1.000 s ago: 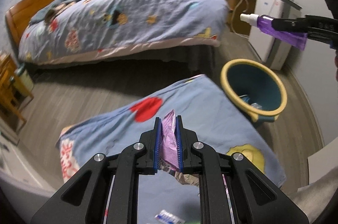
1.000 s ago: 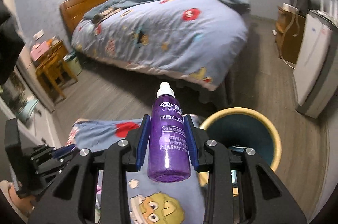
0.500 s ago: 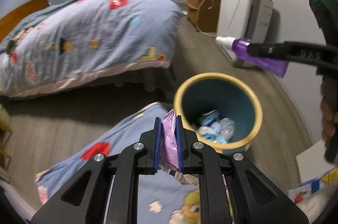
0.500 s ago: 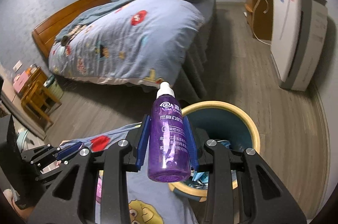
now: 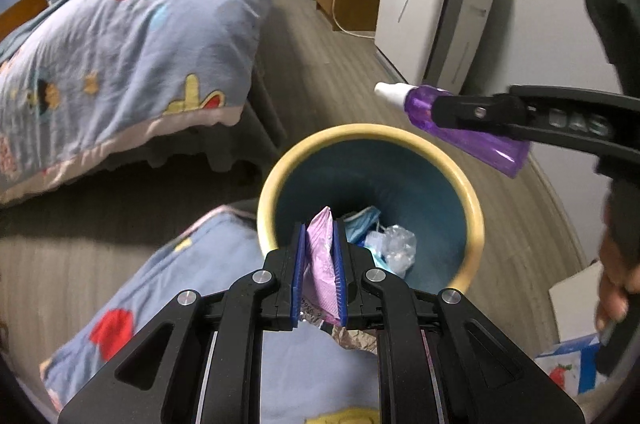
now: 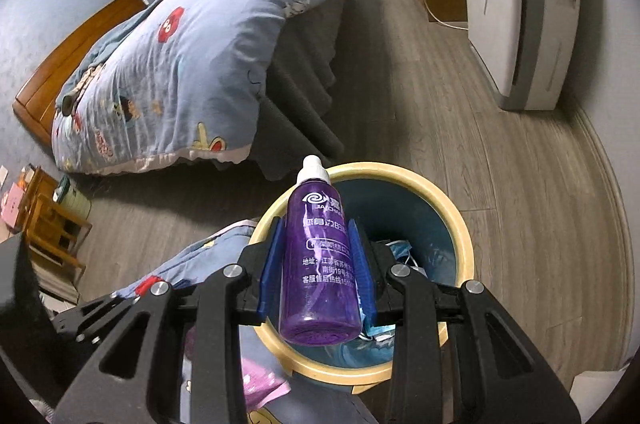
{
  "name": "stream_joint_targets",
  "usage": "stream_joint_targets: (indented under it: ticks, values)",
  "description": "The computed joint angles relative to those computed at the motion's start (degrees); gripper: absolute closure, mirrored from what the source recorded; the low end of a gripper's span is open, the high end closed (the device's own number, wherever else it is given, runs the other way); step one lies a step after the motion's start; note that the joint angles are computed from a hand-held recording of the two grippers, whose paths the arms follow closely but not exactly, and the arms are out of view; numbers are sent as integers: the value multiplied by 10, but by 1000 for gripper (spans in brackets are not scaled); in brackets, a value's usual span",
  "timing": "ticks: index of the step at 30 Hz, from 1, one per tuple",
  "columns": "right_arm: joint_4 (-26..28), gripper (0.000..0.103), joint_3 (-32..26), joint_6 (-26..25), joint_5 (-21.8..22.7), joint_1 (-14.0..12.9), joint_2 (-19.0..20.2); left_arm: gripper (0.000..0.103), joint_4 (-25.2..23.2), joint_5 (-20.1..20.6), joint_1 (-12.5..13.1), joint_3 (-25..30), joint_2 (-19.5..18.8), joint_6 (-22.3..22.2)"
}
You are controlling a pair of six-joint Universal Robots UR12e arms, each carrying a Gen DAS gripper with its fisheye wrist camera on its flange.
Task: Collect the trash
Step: 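Open both tools to drop the spray bottle and pink wrapper into the bin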
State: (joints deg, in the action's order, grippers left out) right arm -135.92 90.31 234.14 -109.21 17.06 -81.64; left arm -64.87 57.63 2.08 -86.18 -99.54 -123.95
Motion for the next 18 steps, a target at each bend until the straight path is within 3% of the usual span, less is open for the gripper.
stream_joint_targets:
  ticks: [3, 6, 7, 12, 14, 18]
  values:
    - [-8, 70, 6, 12, 4, -3, -4, 84, 25, -1, -9, -2, -4, -1]
    - [-13, 48, 14, 34, 4, -6, -9, 55, 35, 5, -14, -2, -6, -6]
    - [-10, 46, 14, 38, 0, -6, -10, 41, 47, 7, -14, -6, -4, -10]
    - [-14, 45, 15, 39, 4, -8, -10, 38, 48, 3, -7, -9, -3, -18]
    - [-12, 40, 12, 37, 2, -6, -9, 28, 50, 3, -5, -9, -3, -27]
    - [-10, 29, 10, 36, -9, -2, -10, 22, 48, -7, 3, -13, 3, -37]
